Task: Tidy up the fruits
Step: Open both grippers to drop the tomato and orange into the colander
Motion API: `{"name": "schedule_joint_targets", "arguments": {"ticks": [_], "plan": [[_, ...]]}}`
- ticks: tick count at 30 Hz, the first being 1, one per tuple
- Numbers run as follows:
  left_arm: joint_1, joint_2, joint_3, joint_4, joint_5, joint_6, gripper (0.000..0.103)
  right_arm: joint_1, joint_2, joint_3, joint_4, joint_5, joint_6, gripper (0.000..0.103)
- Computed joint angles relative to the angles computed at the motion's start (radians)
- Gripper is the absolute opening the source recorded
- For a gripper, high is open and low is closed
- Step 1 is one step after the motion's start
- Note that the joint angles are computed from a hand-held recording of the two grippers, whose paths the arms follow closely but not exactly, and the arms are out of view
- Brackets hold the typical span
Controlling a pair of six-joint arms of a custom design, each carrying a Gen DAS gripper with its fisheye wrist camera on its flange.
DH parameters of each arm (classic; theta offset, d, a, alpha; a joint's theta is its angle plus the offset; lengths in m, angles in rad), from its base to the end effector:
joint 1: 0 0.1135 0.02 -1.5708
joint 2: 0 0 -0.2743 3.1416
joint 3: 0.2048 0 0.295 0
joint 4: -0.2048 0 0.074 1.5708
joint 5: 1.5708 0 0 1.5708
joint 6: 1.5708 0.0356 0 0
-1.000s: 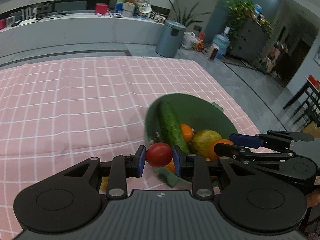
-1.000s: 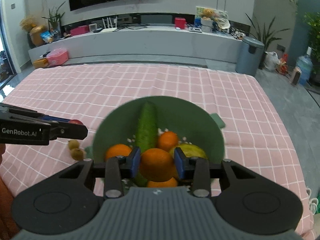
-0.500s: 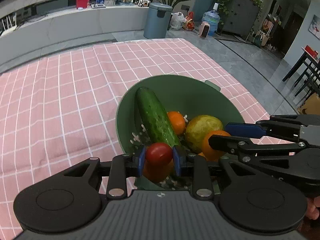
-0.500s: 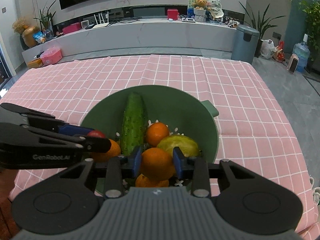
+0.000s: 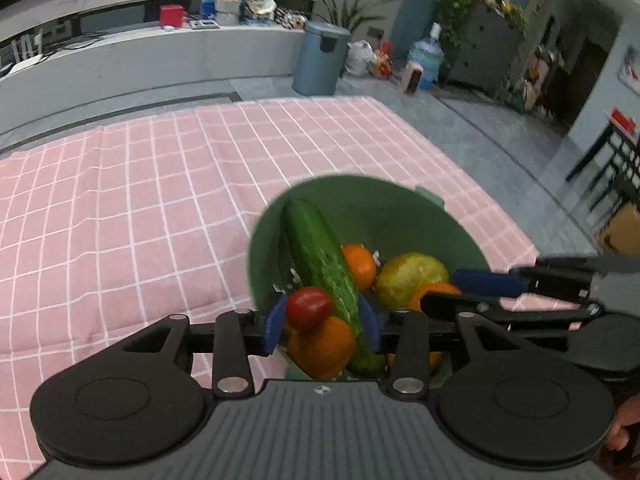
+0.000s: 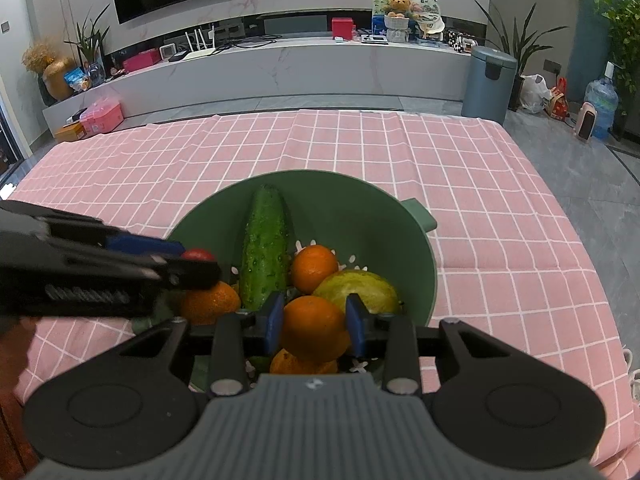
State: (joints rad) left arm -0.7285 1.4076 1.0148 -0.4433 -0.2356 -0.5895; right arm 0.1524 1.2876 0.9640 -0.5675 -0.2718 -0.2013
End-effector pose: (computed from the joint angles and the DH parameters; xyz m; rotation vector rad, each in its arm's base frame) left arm 0.2578 -0.2189 0.2484 0.0577 2.4035 -0.3412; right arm 0.2994 0.0556 0.2577 -0.5452 2.3805 0.3124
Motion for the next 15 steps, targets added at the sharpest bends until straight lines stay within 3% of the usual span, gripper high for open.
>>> {"name": "schedule_joint_targets", "arguments": {"ticks": [9,15], "plan": [[0.026,-0.100,-0.057,-0.044,-0.052,-0.044,0.050,-0.015,0.027,0.025,-0.024,-0.029,0.018,0.035],[0.014,-0.126,-0.087,-0.079,-0.089,-0.054,0.051,0.045,0.014,0.015,-0.026,0.075,-0.030,0.042]]}}
